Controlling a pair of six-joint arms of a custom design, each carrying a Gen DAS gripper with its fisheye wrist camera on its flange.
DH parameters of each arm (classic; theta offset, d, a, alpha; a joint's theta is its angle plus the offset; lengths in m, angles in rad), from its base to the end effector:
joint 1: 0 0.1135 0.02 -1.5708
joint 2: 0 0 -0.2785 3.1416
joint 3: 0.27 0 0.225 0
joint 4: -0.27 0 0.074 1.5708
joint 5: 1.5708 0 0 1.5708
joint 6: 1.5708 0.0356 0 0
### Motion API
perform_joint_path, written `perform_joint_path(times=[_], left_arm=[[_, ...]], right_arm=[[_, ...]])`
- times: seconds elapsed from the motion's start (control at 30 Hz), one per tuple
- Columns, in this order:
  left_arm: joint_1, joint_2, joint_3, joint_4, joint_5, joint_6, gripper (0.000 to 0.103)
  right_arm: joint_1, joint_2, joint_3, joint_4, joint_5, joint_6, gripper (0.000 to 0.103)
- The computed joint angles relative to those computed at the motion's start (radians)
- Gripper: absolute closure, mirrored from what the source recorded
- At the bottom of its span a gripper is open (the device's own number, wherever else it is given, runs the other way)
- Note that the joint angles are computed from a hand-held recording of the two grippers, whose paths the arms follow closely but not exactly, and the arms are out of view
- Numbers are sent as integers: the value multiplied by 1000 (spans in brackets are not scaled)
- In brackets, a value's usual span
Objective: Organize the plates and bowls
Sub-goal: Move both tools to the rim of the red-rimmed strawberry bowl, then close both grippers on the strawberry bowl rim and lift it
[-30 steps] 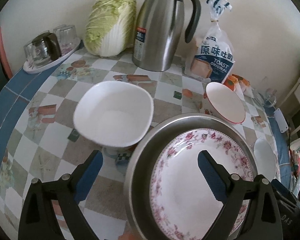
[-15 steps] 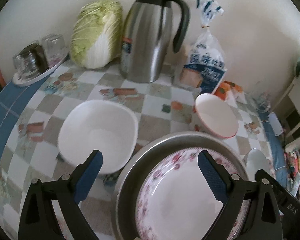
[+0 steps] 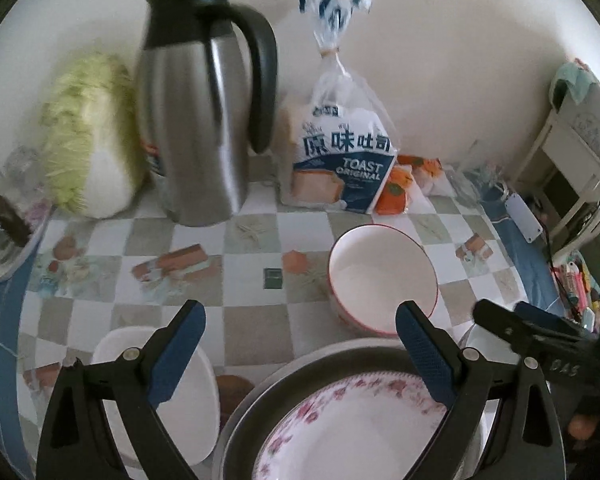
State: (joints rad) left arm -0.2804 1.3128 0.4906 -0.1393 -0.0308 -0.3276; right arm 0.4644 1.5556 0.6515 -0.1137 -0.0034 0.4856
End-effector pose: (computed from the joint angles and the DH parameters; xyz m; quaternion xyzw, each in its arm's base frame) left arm 0.1956 -0.0552 0.1749 -0.0271 0.9535 -0.0758 0.2906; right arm 0.2276 0.1141 0.1654 0.0097 0.9620 0.1263 0.2420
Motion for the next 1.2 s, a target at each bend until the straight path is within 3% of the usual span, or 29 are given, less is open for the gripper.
perform_joint_path(times=[0.23, 0.43, 0.5, 0.57, 0.73, 0.9, 1.0, 1.2], left_arm=[[35, 245, 181, -51, 16, -30, 7], [42, 379, 268, -64, -2, -29, 8], [43, 411, 284, -56, 10, -31, 15], [37, 454, 305, -55, 21, -35, 32], [2, 561, 353, -53, 33, -34, 50], [2, 649, 407, -74, 78, -52, 52], [-7, 694, 439, -88, 86, -54, 66], [-8, 742, 445, -42, 138, -85, 72]], right_arm=[[-9, 176, 169, -60, -14, -50, 1], [2, 317, 288, -128, 10, -85, 22], [-1, 346, 305, -128, -3, -89, 29], [-7, 380, 324, -133, -20, -86, 43], [-7, 440, 356, -139, -48, -101, 66], [-12, 479, 374, -130, -86, -123, 75], [-6, 505, 393, -137, -93, -138, 80], [4, 531, 398, -112, -113, -137, 88]])
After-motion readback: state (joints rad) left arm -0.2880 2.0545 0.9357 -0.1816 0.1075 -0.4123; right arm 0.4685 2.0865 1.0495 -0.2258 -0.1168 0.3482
